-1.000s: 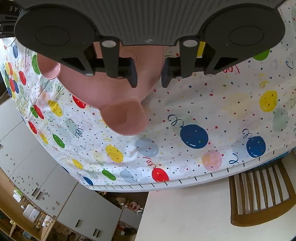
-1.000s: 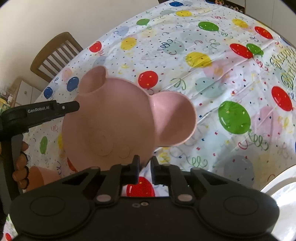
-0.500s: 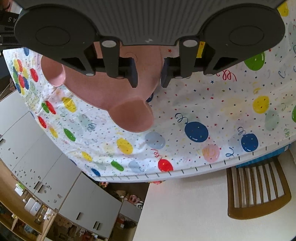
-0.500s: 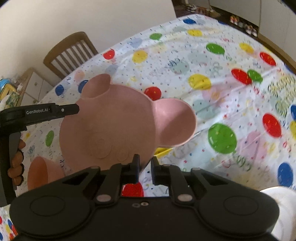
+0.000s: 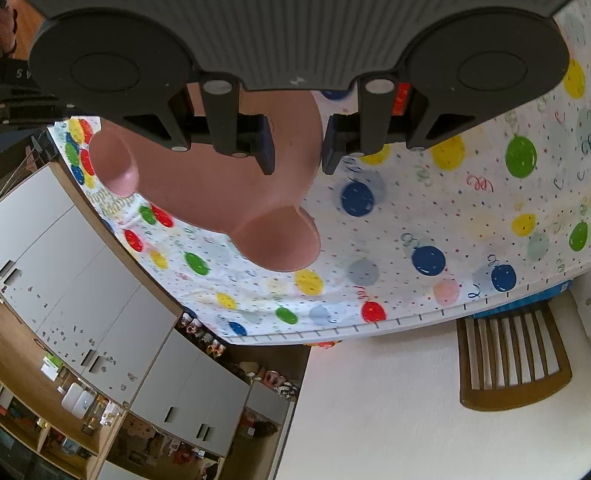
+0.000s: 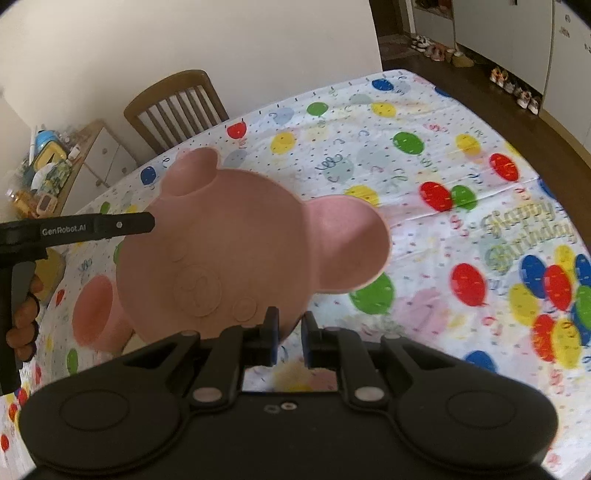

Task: Organize plates and bowls
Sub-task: 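Lift the pink mouse-ear plate with both grippers and carry it toward the white plates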

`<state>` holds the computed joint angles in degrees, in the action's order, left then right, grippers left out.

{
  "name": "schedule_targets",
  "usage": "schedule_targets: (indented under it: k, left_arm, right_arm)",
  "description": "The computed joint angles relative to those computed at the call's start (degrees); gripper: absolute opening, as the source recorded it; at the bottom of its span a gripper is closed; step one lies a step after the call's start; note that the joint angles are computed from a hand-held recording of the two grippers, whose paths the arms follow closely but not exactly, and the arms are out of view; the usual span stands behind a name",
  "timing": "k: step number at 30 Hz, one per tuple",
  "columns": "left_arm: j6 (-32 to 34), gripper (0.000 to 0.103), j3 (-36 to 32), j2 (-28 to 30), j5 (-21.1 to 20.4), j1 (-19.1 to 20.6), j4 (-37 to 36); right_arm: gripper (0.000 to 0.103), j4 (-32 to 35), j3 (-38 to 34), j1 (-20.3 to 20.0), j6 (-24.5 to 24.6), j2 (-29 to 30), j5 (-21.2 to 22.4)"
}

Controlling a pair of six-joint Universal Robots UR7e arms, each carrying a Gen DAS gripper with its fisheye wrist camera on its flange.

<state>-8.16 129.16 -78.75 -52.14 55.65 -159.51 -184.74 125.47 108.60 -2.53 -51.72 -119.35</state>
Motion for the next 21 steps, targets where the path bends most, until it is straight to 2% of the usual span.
schedule_targets:
  k: [12,21]
  left_arm:
    - [-21.74,0.027,8.91,-2.58,6.28,-15.77,6.07]
    - [-37.47,0.027,13.95,-0.26,8.67,-24.49,7.46]
  right_arm:
    - [0.011,3.49,9.55,-4.66,-10.06,-15.54,3.98]
    - [0.011,6.42,14.38,-9.96,-17.38,-24.11,6.83]
